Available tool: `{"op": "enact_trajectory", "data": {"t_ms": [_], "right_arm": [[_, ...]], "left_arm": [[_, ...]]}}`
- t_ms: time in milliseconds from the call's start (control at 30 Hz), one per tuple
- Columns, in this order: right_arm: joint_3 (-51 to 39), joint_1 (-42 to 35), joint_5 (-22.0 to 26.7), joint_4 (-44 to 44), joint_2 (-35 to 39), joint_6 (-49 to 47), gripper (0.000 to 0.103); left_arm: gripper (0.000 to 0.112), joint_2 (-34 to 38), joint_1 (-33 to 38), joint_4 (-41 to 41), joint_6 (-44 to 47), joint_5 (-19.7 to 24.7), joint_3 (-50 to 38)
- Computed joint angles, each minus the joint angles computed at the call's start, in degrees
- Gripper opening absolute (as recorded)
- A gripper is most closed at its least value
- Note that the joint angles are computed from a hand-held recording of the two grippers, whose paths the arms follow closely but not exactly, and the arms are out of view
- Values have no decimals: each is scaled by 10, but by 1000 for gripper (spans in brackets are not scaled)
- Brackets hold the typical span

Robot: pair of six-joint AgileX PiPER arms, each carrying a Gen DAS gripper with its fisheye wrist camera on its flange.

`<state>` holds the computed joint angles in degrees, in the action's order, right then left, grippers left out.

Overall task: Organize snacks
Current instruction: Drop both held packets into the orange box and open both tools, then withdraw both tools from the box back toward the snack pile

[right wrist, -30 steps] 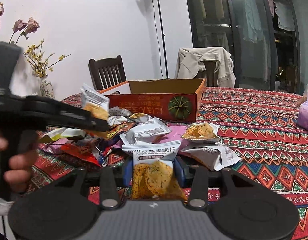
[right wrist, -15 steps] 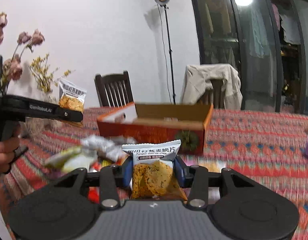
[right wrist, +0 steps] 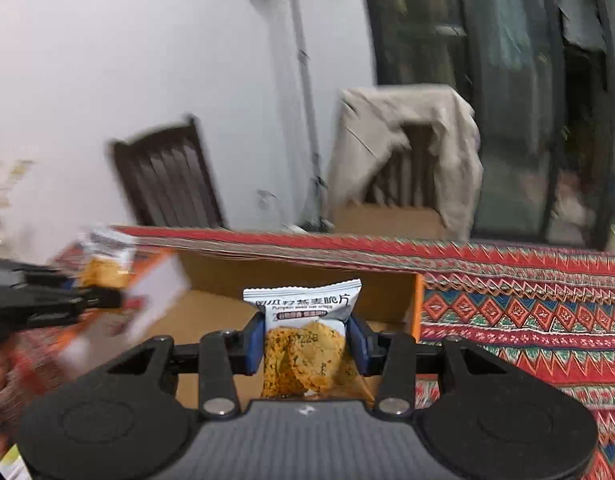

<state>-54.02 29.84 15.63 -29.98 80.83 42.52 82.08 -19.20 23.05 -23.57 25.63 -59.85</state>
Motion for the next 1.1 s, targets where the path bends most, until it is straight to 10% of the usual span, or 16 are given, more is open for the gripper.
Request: {"op": "enact_trajectory", "data": {"t_ms": [100,167,267,667,1100], "right_arm": [[-96,-15,40,26,102,-39,43],[-138,-11,63,-7,150,-21,45],[-190,5,127,-65,202,19,68],[-159,-13,67,-44,181,-8,74],[-64,48,157,-35,-90,-23,91]], "left_arm": [[20,46,12,4,0,7,-32],[46,56,17,20,-17,-2,-31],[62,43,38,-59,67,-42,-7],[80,-4,32,-80,68,-31,12],[97,-262,-197,169,-154,260,-21]]}}
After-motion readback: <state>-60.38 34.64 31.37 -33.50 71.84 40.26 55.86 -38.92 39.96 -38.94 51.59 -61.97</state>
